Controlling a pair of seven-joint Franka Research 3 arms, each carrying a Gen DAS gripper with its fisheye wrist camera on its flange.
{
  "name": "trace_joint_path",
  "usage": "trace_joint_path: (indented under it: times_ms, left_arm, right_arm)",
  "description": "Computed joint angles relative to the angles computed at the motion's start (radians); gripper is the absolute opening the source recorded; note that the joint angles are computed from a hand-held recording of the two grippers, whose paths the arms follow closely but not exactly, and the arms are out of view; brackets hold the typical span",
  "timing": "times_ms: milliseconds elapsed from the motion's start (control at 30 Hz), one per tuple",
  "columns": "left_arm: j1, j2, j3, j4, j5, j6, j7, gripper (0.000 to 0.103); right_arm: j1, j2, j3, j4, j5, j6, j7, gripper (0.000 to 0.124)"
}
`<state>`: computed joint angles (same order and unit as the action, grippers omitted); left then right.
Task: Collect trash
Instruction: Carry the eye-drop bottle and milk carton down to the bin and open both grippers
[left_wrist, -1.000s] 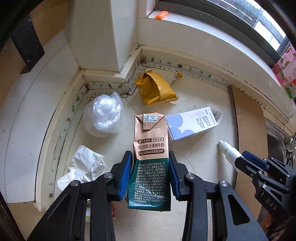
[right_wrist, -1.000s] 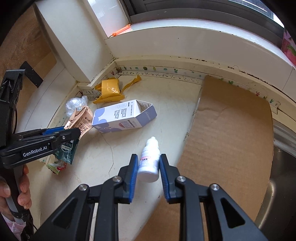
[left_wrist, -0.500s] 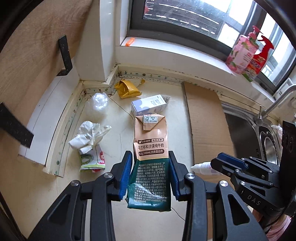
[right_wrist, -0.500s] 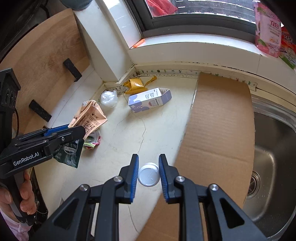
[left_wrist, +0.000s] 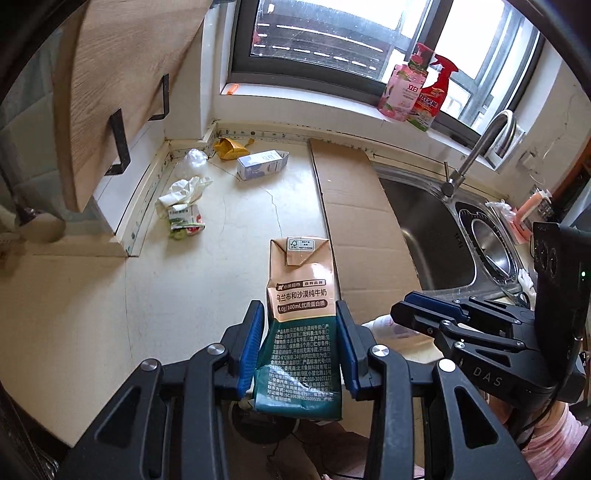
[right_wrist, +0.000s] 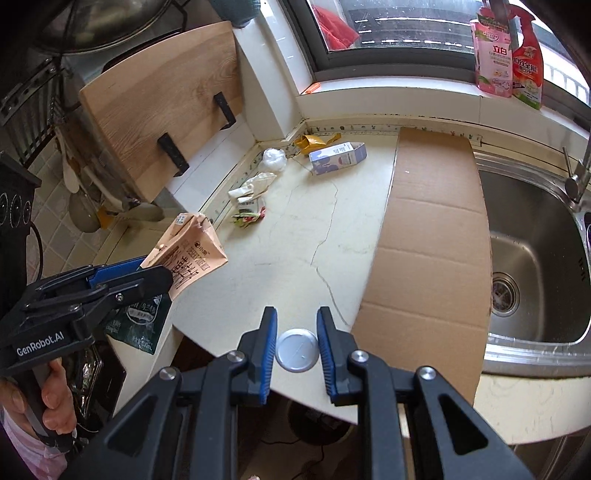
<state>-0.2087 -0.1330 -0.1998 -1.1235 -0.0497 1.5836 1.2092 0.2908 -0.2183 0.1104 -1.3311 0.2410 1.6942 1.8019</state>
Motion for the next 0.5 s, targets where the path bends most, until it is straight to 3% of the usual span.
trace_joint_path:
  times_ms: [167,500]
  left_arm:
    - [-0.009,-0.192,0.021,-0.214,-0.051,0.025,-0.013,0.036]
    - [-0.058,-0.487,0.053,-0.583,-0.096,-0.005,-0.083,0.036]
  right_arm:
    - [0.017,-0.133,0.029,-0.119,0.010,-0.013,0.033,0.022]
    - [0.043,-0.298,0.081,-0.292,0.054,-0.095,0.083,0.022]
